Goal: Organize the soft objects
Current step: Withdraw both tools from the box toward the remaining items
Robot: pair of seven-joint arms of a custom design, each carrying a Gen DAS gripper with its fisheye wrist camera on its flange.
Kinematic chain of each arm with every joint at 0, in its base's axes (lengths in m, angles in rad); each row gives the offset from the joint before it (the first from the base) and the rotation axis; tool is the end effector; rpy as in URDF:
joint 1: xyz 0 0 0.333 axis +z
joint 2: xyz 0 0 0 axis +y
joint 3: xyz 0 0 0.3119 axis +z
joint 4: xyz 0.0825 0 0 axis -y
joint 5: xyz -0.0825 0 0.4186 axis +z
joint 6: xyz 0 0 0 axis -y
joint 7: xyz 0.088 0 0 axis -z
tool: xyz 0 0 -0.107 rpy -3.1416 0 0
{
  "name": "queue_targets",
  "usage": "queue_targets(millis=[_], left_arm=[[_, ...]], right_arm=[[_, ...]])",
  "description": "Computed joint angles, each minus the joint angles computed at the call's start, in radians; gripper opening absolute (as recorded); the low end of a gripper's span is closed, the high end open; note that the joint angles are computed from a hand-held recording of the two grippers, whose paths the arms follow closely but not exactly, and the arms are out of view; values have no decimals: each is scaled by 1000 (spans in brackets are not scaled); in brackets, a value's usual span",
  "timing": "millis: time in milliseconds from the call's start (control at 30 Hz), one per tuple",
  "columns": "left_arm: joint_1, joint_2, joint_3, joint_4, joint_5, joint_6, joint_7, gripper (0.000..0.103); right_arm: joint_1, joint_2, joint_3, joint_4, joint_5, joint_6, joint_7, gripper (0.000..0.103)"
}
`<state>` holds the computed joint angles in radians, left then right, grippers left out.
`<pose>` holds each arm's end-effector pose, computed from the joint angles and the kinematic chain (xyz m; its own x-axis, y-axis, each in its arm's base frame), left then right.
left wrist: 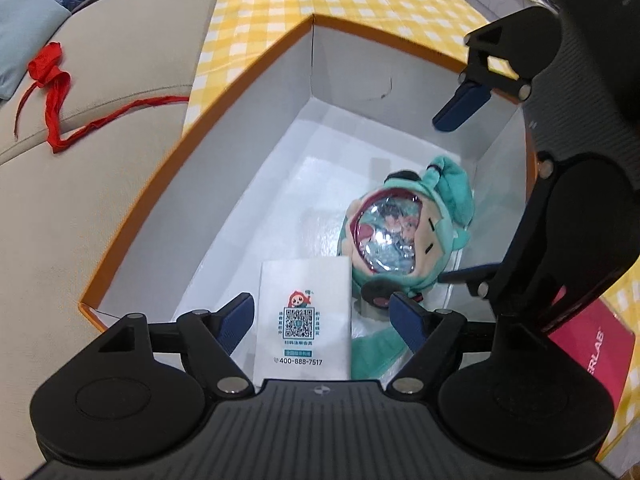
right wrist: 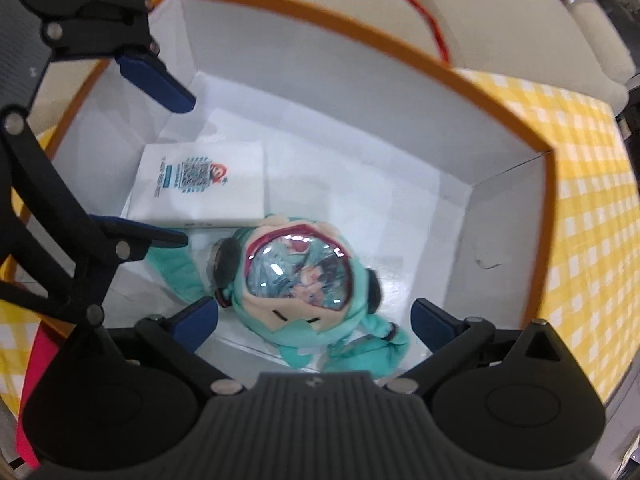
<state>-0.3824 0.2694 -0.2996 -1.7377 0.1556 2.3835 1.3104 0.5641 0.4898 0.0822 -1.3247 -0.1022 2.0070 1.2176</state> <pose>0.5520 -0.4252 0.4500 -0.4748 -0.8794 0.0363 -0.8199 0.4270 -0.3814 0.6116 0.4384 0.4613 0.8405 -0.5276 0.1232 -0.5080 -0.8465 -0.1593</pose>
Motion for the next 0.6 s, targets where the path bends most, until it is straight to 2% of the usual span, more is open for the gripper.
queue_targets(millis=[200,467,600], left_arm=[[12,-25,-8,-26,-44,62,0,90],[26,-63,-30,-77,-142,205,24,90],[19,-67,-40,-85,-164,243,53,90]], right_arm=[[-16,-98,-4,-117,-4,101,43,100],[-60,-228,10,-277,13,189,76,100],[-85,-308,16,-374,25,226,100,100]])
